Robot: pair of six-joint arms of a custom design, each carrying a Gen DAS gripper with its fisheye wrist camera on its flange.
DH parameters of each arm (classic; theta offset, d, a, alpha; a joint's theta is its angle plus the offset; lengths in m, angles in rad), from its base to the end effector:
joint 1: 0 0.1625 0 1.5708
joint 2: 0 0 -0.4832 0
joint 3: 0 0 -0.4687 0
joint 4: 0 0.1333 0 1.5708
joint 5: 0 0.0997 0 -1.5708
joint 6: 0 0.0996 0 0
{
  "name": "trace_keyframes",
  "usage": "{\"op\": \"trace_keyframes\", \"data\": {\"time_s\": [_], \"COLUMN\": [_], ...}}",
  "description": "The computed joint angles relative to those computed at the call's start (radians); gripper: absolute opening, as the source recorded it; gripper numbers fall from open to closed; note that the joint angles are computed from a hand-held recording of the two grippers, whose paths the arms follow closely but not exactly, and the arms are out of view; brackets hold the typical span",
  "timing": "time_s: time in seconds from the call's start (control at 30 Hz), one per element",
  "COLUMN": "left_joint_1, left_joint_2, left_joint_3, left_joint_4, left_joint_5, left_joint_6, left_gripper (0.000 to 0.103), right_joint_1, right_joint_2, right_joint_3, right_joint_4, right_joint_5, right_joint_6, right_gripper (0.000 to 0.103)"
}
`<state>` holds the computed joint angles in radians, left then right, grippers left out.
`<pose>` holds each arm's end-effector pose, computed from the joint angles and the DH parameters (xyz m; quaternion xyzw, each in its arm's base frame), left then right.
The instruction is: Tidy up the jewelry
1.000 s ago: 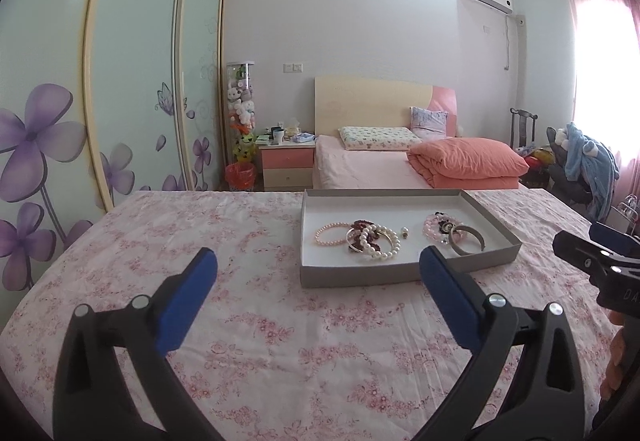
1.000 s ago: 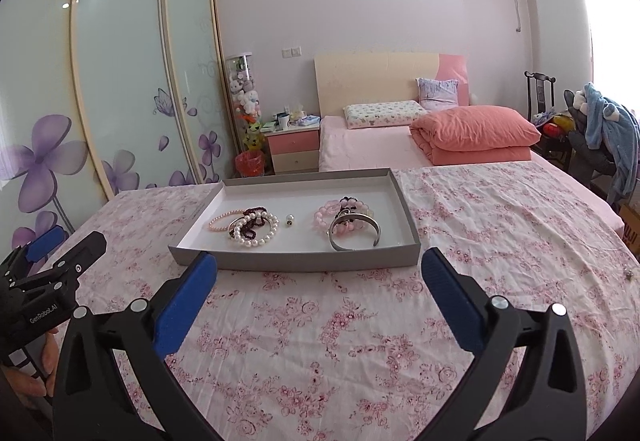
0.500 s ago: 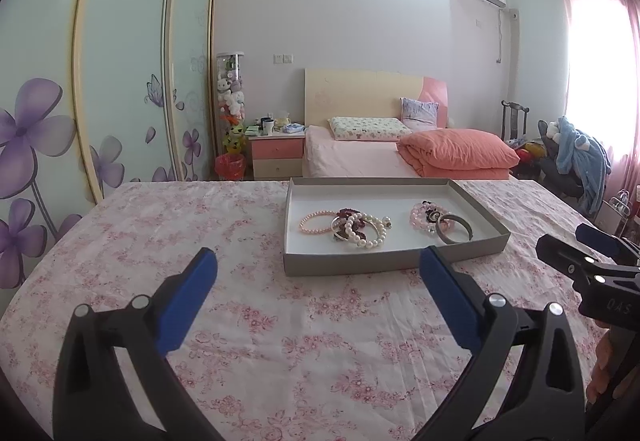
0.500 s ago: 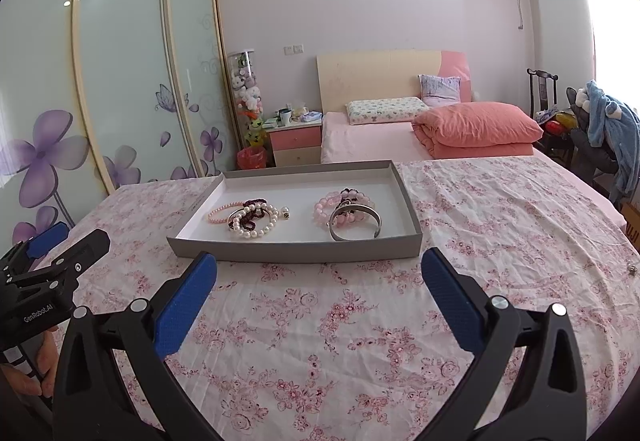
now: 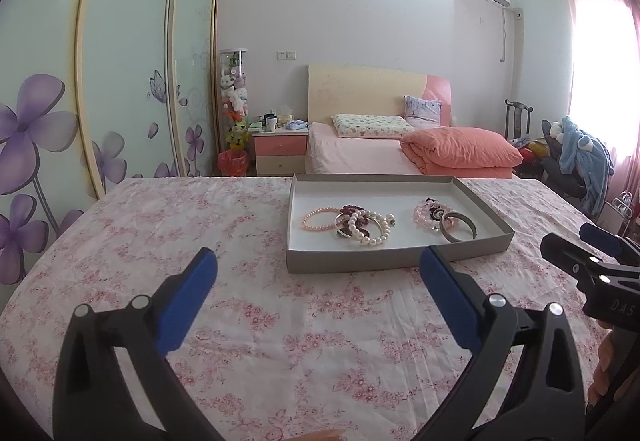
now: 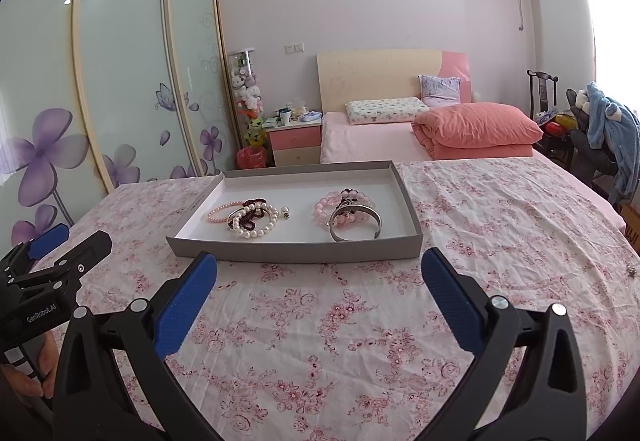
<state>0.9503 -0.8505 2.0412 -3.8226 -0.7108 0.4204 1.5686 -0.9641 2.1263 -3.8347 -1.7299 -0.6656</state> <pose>-0.1778 -0.6079 0.1458 0.2069 0.7851 -0.4936 0.3118 0.1162 -0.5948 0.1738 0.2373 -0.8166 0.4707 0.2350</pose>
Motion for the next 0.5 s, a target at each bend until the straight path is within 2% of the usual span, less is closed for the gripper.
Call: {"op": "trace_keyframes", "data": {"time_s": [0.5], "left_joint_1": [-0.001], "left_joint_2": [0.001], "left_joint_3": [0.001], "left_joint_4": [0.007], "left_joint_5": [0.003], "left_joint_6": [-0.004], "left_gripper": [0.099], "right_joint_1": [0.000], "right_joint_2": [0.000], "right_joint_3": [0.000], "right_joint_4": [0.005], "right_joint_5": [-0.002], "right_joint_6": [0.000], "right_gripper": [0.101]}}
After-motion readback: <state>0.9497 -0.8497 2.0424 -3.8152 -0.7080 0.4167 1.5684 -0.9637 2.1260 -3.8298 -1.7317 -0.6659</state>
